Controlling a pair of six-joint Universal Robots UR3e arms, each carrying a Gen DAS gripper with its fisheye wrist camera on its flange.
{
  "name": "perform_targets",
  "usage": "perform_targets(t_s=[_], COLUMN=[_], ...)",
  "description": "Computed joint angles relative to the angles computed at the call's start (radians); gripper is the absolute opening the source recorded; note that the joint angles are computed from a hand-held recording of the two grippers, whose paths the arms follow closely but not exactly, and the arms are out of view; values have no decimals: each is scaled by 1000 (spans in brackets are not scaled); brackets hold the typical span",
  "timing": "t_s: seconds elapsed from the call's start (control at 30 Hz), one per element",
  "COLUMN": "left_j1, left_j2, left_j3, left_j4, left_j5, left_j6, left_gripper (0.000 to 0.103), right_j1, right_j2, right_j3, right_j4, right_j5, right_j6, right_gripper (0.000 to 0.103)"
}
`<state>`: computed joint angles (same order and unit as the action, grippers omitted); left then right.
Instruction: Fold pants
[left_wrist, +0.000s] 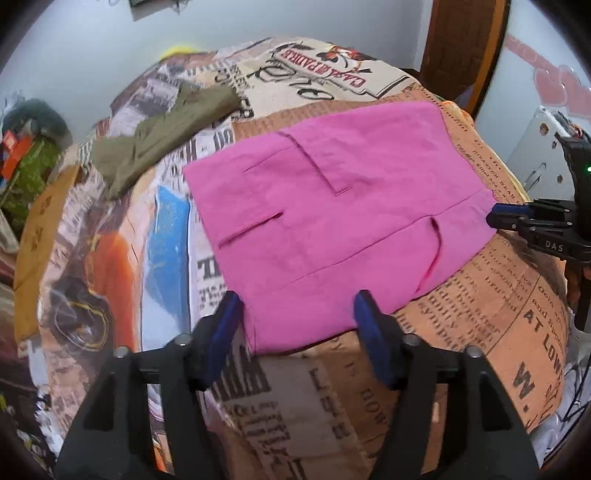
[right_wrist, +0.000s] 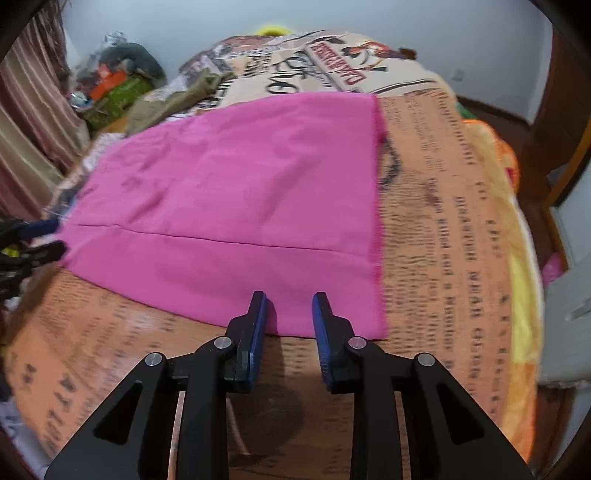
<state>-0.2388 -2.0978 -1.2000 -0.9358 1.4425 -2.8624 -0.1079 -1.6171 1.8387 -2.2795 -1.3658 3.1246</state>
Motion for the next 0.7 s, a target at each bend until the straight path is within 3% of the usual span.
perform_targets(t_s=[0.1, 0.17, 0.37, 0.53, 0.7], left_j1=[59, 70, 59, 78, 82], left_j2=[6, 3, 17, 14, -116], left_j3=[5, 24, 64, 144, 385], left_j4=[-57, -79, -97, -81, -125], left_j5=[-95, -111, -88, -116, -80], left_j6=[-15, -21, -21, -47, -81], left_gripper=[68, 68, 68, 68, 68], right_j1=[-35, -60, -59, -63, -59], right_j2=[-22, -40, -51, -54, -4], right_j3=[24, 37, 1, -29, -114], right_j4=[11, 23, 74, 35, 1], right_j5=[6, 21, 0, 5, 23], right_j6=[-2, -13, -14, -14, 9], right_gripper=[22, 26, 29, 29, 29])
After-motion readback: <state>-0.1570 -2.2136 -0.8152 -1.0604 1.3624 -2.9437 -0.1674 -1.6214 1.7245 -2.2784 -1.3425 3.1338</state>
